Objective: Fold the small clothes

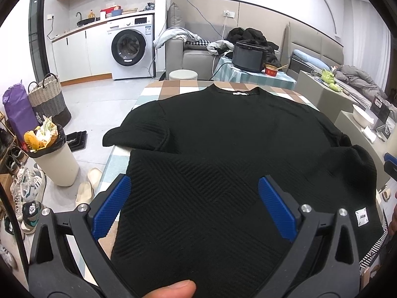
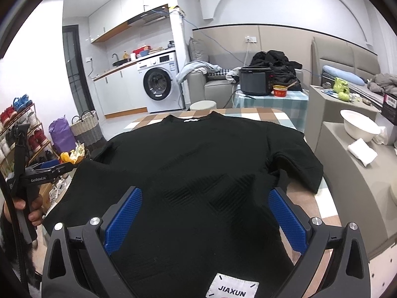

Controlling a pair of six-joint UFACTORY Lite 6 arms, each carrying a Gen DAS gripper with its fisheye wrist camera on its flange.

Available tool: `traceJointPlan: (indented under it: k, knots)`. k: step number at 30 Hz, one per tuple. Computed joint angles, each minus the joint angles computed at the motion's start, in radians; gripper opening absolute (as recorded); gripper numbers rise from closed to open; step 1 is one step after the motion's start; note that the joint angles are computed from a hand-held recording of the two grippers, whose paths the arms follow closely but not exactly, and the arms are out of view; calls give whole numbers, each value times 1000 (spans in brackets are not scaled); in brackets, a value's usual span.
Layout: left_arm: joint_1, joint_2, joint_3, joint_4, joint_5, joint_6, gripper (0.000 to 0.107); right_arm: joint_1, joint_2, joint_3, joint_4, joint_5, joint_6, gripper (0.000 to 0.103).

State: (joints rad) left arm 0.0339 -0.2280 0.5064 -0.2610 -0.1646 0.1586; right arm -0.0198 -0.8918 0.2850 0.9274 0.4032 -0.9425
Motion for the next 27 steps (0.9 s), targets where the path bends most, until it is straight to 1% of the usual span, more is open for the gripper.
traceJointPlan:
  k: [1, 3, 6, 9, 11, 13, 15, 16, 19, 21, 23, 25, 27]
  knots:
    - [-2, -6, -1, -47, 4, 47, 102, -20, 5, 3, 21, 17, -24, 103]
    - [5, -15, -5, -41, 3, 43, 102, -37, 16, 9, 38, 26, -36, 103]
    - [6, -7, 5, -127, 8, 130, 102, -31, 38, 19, 27, 3, -10, 103]
    - [8, 1, 14, -140, 8, 144, 102, 5, 65, 35, -46, -45, 76, 103]
    - [11, 11, 26, -142, 15, 144, 102, 4, 92, 52, -35, -53, 64, 103]
    - [6, 23, 39, -199, 14, 198, 102, 5, 113, 63, 2, -54, 27, 103]
    - [1, 35, 49, -244, 10, 243, 102, 26, 138, 76, -22, -78, 57, 103]
    - [0, 41, 55, -264, 9, 261, 102, 25, 164, 89, 0, -75, 30, 103]
    - [-1, 48, 61, -254, 7, 251, 102, 20, 231, 120, 68, -79, -29, 103]
    - [0, 72, 81, -228, 6, 229, 102, 28, 274, 144, 58, -100, -2, 103]
    - [0, 101, 100, -195, 1, 208, 102, 18, 338, 175, 105, -114, -26, 103]
    - [0, 141, 130, -196, -6, 215, 102, -52, 418, 211, 277, -52, -182, 103]
    - [9, 197, 175, -111, -7, 133, 102, -116, 478, 239, 379, 2, -254, 103]
